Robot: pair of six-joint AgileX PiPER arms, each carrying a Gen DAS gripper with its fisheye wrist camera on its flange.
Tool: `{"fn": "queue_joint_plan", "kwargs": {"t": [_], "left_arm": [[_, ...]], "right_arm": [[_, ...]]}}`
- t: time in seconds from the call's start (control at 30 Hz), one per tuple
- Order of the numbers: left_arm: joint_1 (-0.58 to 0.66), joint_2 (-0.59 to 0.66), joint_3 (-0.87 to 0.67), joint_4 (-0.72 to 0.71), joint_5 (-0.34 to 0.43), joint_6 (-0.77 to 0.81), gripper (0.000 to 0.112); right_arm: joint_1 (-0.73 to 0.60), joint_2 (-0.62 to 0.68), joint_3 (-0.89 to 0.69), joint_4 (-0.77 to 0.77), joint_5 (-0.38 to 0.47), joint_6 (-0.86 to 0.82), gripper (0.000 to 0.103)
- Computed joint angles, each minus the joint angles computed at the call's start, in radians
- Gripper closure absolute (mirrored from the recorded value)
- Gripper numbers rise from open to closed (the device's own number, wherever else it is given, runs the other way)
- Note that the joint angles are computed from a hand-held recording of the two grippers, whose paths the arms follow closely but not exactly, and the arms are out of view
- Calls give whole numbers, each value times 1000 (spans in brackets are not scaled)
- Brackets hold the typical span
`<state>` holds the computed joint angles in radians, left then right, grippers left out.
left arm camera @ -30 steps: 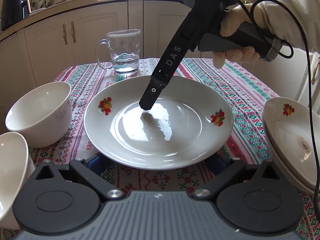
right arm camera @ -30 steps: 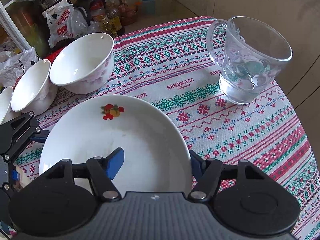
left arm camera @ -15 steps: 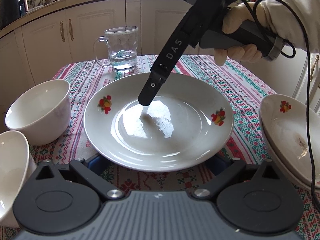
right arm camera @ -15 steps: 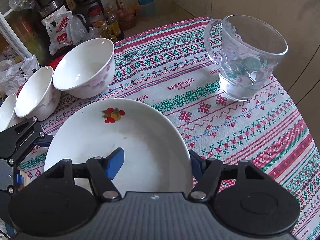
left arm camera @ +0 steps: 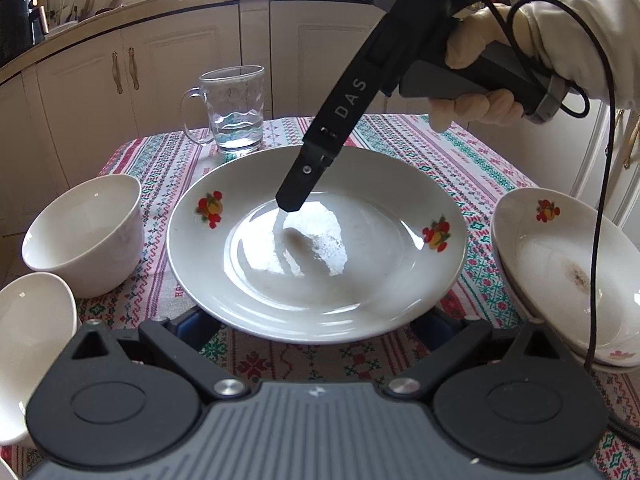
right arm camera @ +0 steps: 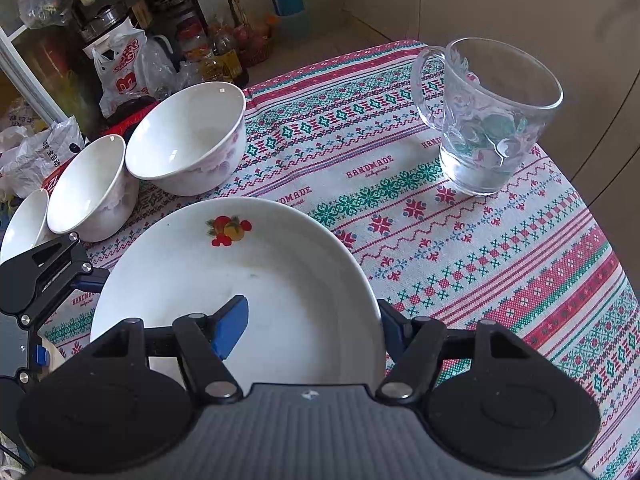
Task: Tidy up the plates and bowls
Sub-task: 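Lift the flat flower-print plate off the tablecloth with the right tool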
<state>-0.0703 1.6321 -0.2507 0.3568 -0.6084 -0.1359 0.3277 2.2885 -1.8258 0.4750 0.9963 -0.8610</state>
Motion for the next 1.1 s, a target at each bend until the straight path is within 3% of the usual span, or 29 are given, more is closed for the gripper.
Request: {"fn": "queue_joint_plan", "kwargs": {"t": [0.5, 1.1], "left_arm": [[-13, -198, 56, 164, 102, -139, 13], [-157, -377, 96, 360, 212, -350, 13]], "right_arm": [[-14, -200, 246, 17, -84, -24, 29], [-85, -469, 607, 67, -199, -76, 29]]}}
